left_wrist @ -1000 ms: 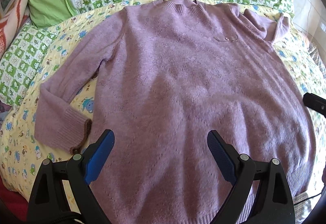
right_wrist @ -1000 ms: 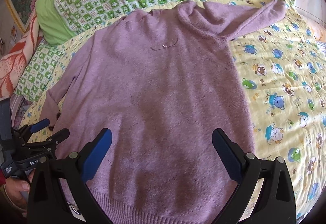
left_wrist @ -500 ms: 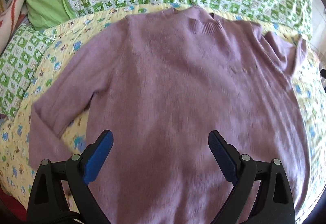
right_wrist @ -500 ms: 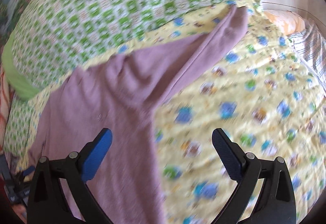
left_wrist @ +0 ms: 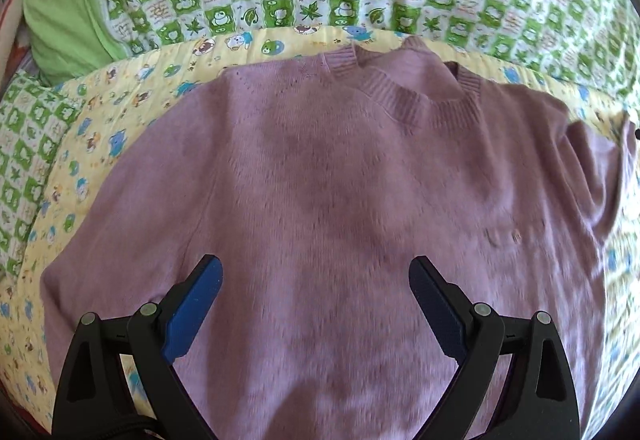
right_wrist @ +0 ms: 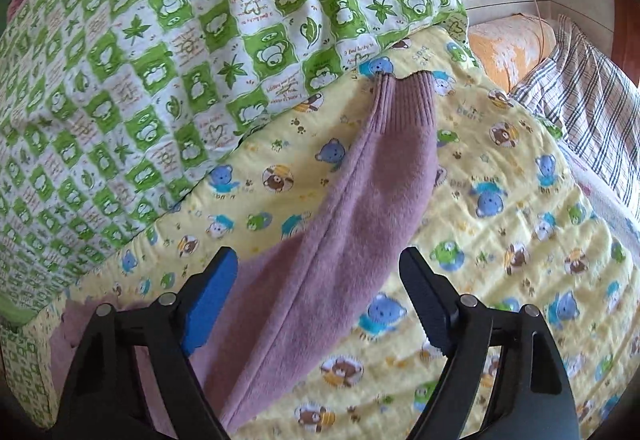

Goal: Fold small clothes
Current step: 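Move the right gripper to the sweater sleeve cuff and close on it, then carry the sleeve across the sweater body with the right gripper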

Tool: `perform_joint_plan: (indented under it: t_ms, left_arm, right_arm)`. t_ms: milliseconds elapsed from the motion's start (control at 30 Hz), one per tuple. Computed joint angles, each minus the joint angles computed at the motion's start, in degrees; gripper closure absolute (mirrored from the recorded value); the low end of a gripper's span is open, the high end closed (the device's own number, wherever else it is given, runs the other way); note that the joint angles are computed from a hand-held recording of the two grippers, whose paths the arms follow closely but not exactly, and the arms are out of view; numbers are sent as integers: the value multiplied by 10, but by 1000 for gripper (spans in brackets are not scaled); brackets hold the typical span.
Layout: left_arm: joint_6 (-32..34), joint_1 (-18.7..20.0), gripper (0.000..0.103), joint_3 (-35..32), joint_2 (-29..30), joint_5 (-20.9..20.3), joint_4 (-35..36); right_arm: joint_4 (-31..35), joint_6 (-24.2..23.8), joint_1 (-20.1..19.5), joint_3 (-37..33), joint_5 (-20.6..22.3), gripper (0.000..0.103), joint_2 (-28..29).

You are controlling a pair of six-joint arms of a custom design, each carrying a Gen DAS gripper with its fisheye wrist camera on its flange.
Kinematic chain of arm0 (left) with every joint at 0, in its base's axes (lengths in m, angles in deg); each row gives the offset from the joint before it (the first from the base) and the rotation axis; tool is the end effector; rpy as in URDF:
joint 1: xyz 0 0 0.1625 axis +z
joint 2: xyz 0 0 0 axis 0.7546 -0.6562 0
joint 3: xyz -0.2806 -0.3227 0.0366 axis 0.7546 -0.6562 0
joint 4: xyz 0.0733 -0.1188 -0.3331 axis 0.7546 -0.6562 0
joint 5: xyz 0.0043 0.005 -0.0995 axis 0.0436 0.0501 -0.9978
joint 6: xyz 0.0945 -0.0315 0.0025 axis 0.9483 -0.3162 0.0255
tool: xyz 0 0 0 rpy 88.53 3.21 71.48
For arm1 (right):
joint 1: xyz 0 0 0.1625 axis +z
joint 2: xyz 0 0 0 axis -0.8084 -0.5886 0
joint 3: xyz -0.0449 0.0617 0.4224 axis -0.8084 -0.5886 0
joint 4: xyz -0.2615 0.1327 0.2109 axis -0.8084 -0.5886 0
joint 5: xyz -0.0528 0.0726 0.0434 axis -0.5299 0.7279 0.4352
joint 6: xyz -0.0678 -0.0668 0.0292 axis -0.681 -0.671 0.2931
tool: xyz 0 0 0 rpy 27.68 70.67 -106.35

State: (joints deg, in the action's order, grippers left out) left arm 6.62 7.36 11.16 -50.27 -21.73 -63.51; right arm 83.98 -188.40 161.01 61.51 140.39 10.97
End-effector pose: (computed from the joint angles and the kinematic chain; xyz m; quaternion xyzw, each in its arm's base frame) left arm -0.1605 -0.6101 0.2290 0.2366 0.8885 -0.1800 0.3496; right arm 0.1547 -0.3674 0.2786 -0.3072 -0.7213 0.5150 0.3465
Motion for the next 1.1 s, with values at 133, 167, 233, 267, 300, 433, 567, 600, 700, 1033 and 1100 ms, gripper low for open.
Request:
perform_joint_plan:
  t_ms: [133, 167, 233, 267, 300, 433, 567, 600, 700, 1033, 1100]
  left_arm:
    - [-1, 14, 8, -37, 29, 4, 5]
    - [-5, 19, 8, -51, 37, 0, 11]
    - [-8, 25, 8, -64, 47, 2, 15]
    - [-9, 28, 8, -71, 53, 5, 16]
    - [-8, 30, 8, -76, 58, 8, 15]
    - [-14, 42, 8, -91, 73, 14, 29]
    - [-21, 52, 8, -91, 74, 3, 38]
    - [-20, 53, 8, -90, 72, 0, 37]
    - [-19, 55, 8, -82, 59, -18, 35]
    - [-29, 84, 8, -72, -12, -140, 74]
    - [-28, 93, 8, -78, -18, -161, 85]
  right_arm:
    - [28, -32, -33, -43, -4, 20, 16]
    - [26, -43, -41, -48, -5, 20, 16]
    - [24, -57, -63, -52, -17, 20, 9]
    - [39, -52, -74, -61, -16, 20, 13]
    - [63, -43, -86, -73, -11, 20, 21]
    - [89, -24, -120, -68, -20, 64, 15]
    - [-71, -118, -102, 15, -59, 93, -62]
    - [-108, -145, -90, 29, -66, 93, -74]
    - [-189, -212, -36, 56, -109, 93, -97]
    - [-87, -244, 74, -127, -355, 93, 173]
    - [-54, -232, 69, -168, -394, 93, 229]
